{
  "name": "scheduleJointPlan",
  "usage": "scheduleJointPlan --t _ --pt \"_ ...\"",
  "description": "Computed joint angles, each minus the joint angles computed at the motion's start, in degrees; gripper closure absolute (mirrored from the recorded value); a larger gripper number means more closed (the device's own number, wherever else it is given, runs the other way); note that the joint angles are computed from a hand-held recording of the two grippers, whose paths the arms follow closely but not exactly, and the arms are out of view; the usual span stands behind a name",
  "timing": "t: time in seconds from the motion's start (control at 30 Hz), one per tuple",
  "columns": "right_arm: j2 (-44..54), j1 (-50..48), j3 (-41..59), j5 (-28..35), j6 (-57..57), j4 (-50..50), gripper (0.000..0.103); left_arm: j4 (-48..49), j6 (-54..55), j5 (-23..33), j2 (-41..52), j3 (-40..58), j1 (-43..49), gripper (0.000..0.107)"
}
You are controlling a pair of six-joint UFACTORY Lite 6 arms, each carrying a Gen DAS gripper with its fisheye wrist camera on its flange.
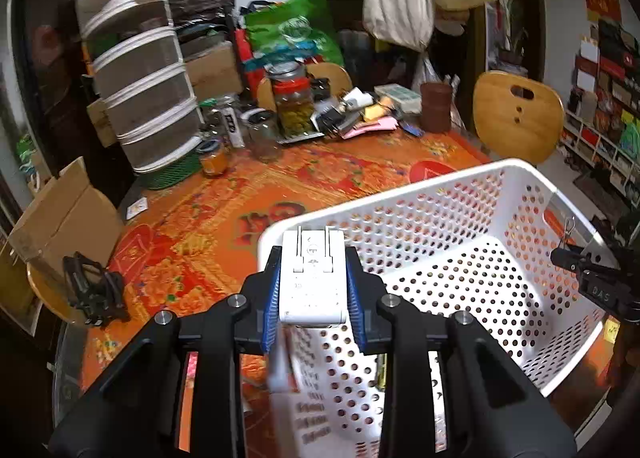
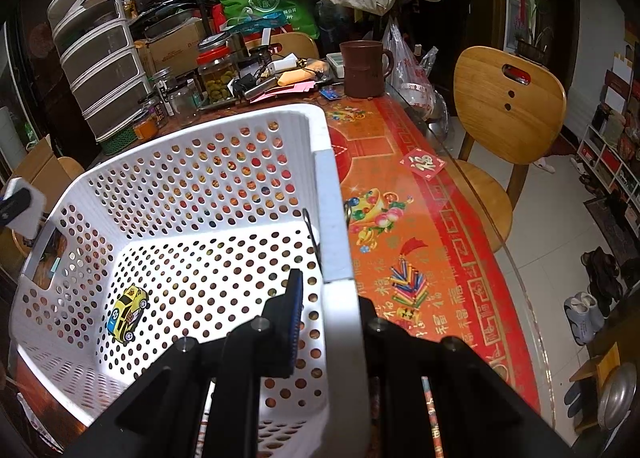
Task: Organize rigid objects
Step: 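Move the white charger into the basket and release it, then grasp the blue charger with the left gripper and lift it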
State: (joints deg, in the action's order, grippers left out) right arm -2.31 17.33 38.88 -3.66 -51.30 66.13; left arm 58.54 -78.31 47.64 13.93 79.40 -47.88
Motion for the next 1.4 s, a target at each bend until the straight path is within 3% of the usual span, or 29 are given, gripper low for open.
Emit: scheduleJointPlan --t 0.2,0.53,0.57,0.63,0.67,0.83,0.9,1.0,1.1,1.17,1.3,1.4 --pt "0.5 0.5 0.3 -0.4 1.4 -0.9 0.089 -3.2 2.8 -3.7 5.1 3.3 2.5 0.081" --pt "0.5 0.5 0.1 -0.5 1.2 -0.8 0.089 -4.9 4.2 -4.8 9.6 6.1 2.9 0.078" --pt "0.4 0.5 0.0 -0.5 1.6 -1.1 0.089 -4.1 3.5 -4.5 9.1 5.7 2.9 0.073" --pt "0.4 0.6 -0.1 -0.7 1.8 -1.2 0.089 -1.7 1.1 -4.0 7.1 3.9 2.6 0.039" --pt "0.4 0.6 -0.2 -0.9 1.9 -1.2 0.089 -0.2 -0.4 -3.6 5.7 2.7 2.3 0.033" --pt "0.5 1.2 -0.4 -1.4 2.3 -1.1 0.089 4.6 -5.0 -4.3 -6.3 -7.9 2.1 0.013" --pt "0.3 1.2 -0.7 -1.5 2.7 -1.6 0.089 7.2 -6.8 -2.0 -11.7 -12.5 1.6 0.004" --pt "0.1 1.3 -0.8 -1.6 0.8 0.3 0.089 8.5 -7.5 -0.3 -22.2 -21.4 3.9 0.004" --pt "0.1 1.2 -0.8 -1.4 -0.1 1.1 0.089 6.7 -4.4 -4.6 -32.3 -30.4 12.8 0.005" --pt "-0.1 1.2 -1.1 -1.4 1.2 -0.2 0.089 4.3 0.3 -11.5 -35.5 -36.3 23.2 0.005" --pt "0.1 1.0 -1.0 -1.2 5.1 -4.2 0.089 -3.4 11.4 -31.2 -28.8 -42.9 44.2 0.005" --pt "0.2 1.0 -0.9 -1.2 6.5 -5.4 0.089 5.6 4.4 -40.6 -19.7 -44.6 52.5 0.005"
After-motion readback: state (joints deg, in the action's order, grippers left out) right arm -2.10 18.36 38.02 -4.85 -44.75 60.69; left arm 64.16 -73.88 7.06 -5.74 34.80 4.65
